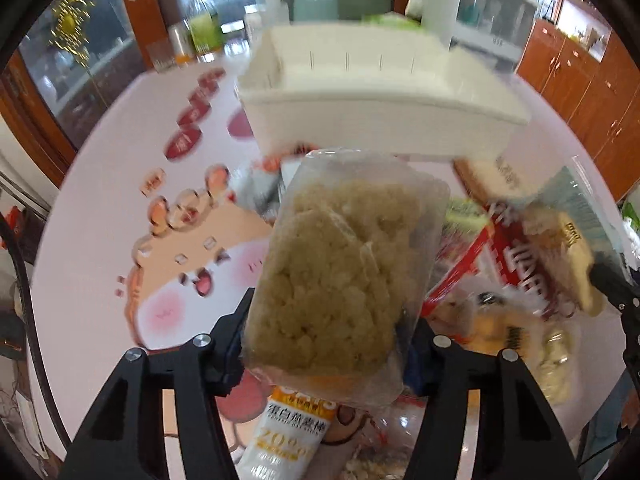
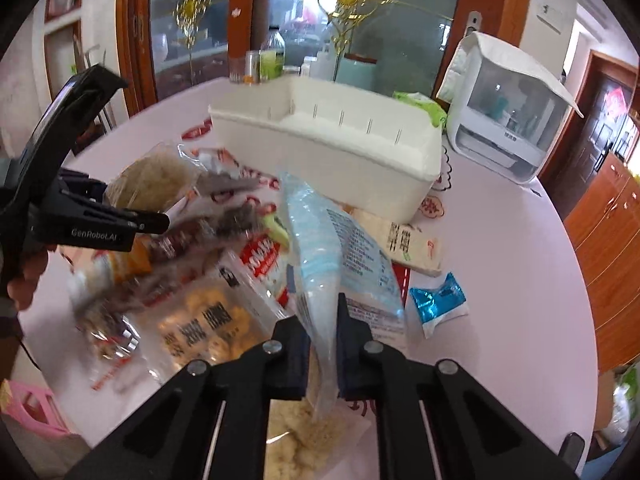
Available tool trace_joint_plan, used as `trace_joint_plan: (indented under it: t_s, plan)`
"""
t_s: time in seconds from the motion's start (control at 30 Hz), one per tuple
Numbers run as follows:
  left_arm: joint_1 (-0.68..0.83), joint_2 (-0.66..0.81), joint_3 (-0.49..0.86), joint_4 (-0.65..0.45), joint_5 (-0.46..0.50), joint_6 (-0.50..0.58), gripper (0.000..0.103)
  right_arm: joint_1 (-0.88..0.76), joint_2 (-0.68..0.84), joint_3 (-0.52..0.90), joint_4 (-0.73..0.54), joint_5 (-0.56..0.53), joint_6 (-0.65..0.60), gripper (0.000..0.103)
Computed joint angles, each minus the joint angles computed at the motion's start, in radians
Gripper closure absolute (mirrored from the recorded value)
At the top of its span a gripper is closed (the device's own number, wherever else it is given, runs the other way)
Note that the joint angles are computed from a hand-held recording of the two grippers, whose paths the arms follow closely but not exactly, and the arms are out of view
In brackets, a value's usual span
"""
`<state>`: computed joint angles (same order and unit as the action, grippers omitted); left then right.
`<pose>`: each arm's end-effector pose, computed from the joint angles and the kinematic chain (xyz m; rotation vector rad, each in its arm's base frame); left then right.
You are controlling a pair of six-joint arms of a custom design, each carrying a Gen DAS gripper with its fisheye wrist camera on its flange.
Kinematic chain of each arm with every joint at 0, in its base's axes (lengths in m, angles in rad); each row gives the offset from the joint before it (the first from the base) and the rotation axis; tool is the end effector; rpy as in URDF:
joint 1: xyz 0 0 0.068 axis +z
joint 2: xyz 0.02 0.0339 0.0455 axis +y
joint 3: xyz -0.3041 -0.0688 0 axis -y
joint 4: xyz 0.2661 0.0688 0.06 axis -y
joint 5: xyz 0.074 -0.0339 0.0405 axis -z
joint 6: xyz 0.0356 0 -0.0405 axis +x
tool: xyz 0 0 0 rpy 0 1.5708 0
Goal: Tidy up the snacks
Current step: 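Carry both bags into the white tray and open both tools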
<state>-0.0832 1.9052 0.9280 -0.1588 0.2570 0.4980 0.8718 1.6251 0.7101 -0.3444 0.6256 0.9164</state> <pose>0.3620 -0.0393 0.1154 0.8340 2.5241 -0.2151 0.1947 0.1993 0.1449 0.1796 2.4558 -0.1971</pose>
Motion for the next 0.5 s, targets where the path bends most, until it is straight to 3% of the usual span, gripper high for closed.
trace_joint_plan:
  t_s: [0.27,0.5]
  plan:
    - [0.011,-0.216,0.039,-0.132,0.062,-0.028,0.044,-0.007,-0.179,0.065,-0.119,0.071,-0.029,0.094]
    - [-0.044,-0.258,0.191,-0.228,0.013,-0.067,0.044,-0.109,-0.268,0.196,-0.157,0.090,-0.180,0.094]
